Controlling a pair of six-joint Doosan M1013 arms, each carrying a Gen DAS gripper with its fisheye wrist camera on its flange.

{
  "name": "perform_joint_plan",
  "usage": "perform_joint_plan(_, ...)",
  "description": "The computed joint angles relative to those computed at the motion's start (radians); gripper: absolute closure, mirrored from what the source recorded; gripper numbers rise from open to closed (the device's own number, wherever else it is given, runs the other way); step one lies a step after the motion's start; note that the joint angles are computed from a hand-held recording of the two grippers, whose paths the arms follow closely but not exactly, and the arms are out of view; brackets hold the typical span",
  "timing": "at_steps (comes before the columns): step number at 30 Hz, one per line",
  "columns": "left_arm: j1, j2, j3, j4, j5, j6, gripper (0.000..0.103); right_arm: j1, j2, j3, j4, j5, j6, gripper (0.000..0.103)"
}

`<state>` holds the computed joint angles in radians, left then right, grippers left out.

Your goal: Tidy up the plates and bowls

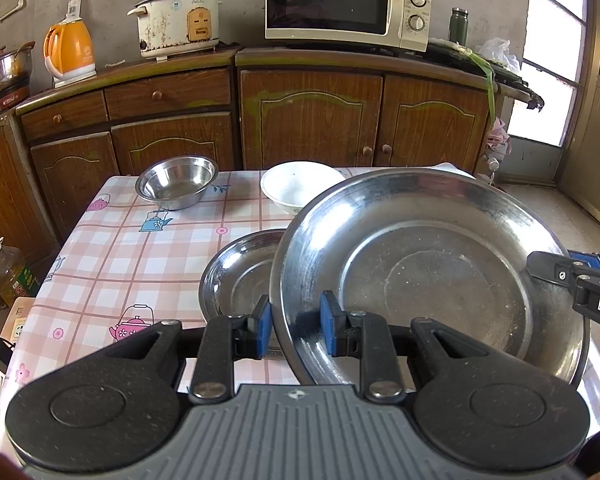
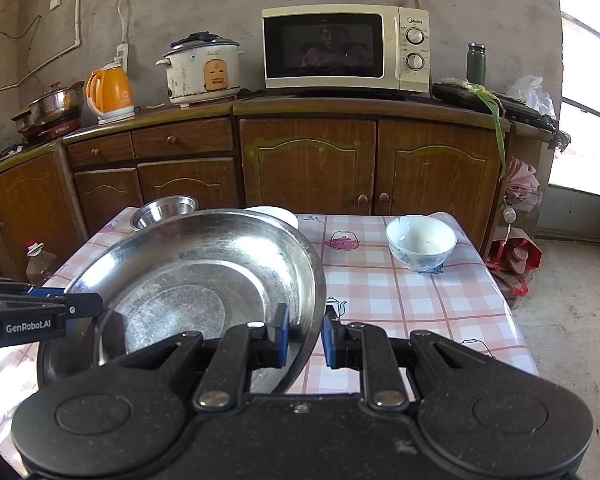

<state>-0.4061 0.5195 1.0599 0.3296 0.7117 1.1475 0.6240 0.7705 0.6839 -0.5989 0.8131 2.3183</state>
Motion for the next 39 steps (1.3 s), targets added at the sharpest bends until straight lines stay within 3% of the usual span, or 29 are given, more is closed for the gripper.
perform_joint_plan(39,0.005,-0.027,0.068,0.000,0.006,-0.010,0.078,0.006,-0.019,0.060,0.074,-0.012,-0.044,0.080)
